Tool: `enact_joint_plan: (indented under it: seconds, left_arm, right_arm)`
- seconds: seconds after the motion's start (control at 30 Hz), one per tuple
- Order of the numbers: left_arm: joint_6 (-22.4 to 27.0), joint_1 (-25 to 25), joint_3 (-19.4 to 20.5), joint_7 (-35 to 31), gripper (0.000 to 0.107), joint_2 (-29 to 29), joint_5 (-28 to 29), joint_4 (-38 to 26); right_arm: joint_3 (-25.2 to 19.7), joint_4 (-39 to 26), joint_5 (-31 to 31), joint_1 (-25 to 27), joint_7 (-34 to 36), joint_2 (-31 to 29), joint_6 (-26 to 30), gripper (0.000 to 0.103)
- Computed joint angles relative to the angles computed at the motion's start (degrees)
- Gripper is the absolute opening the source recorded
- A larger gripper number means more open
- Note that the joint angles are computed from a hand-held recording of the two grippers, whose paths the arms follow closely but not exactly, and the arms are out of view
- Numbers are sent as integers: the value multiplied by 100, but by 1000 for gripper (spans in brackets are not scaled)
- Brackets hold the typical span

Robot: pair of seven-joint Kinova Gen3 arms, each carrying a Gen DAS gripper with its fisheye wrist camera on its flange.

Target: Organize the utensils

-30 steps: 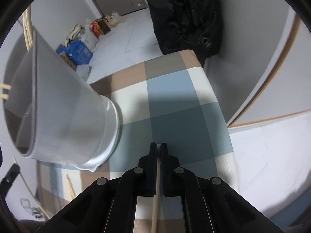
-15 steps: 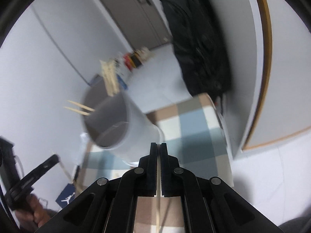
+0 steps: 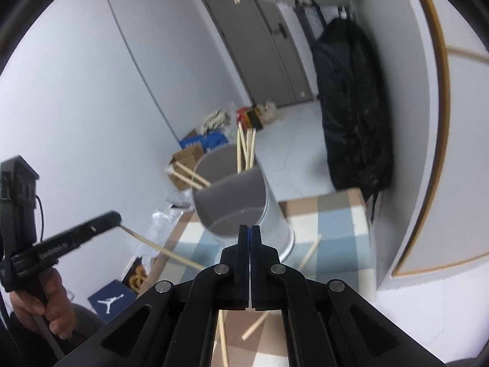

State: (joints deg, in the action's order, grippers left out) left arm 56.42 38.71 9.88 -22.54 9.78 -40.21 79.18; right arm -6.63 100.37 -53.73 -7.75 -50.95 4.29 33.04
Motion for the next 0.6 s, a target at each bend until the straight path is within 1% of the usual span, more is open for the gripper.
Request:
enact_joint_plan:
  seconds: [0.03,0.07,0.1,0.2,0.23,0.27,0.3,0.33,0.37,0.4,0.43,0.47,0.5,0.53,0.57,0.6]
  left_arm:
    - [-5,5,0,6,1,-14,-7,9]
    - [-18,8,2,18,1,-38,-17,34]
    - [-5,15,12,22,1,-42,-32,25]
    - [-40,-17,36,-34,1,-62,30,44]
    - [-44,-31,43,-76,1,-56,54,39]
    - [-35,-35,45,-107,1,-41,59,29]
    - [-30,-37,47,-132,1,-23,73,7]
    - [-78,-71,43,-198,1,-29,143,26]
    - [-90,-86,38,-228,1,-27,183,31]
    - [-98,-94,24,-223,1,-30,197,64]
    - [-176,-146,7,-239,1,-53,274,147]
    - [-259,-219,-9,-255,1,-82,393,239]
    - [-264,-245,-10,-243,1,-81,445,267]
    - [-325,-326,-25,-261,1,-102,585,374]
    - [-365,-371,-23,-269,1,-115,674,435]
    - [-373,-412,-17,-293,1,-107,759,468]
  right_arm:
    - [136,-59,78,-82,-173,77,82,0]
    - [377,-179,234,-246,-406,179,258,1]
    - [643,-347,372,-392,-639,359,491,3]
    - [1439,-906,680,-833,-1338,985,1190,4]
    - [1631,-1170,781,-942,-1571,1245,1423,5]
    - [1717,-1436,929,-985,-1804,1427,1656,6]
    - [1712,-1701,1062,-973,-2037,1670,1889,7]
    - [1600,-1966,1230,-900,-2270,1861,2075,7]
    - [1382,-2222,1418,-781,-2503,2054,2167,9]
    - [1117,-2372,1649,-656,-2703,2165,2182,17]
    - [872,-2518,1882,-562,-2885,2286,2188,21]
    - [712,-2592,2068,-533,-2994,2357,2131,21]
    - [658,-2667,2290,-595,-3118,2414,2065,21]
    - [711,-2719,2523,-737,-3301,2459,1984,25]
    - [658,-2795,2719,-775,-3507,2518,1997,27]
    - [710,-2889,2847,-860,-3660,2582,2054,27]
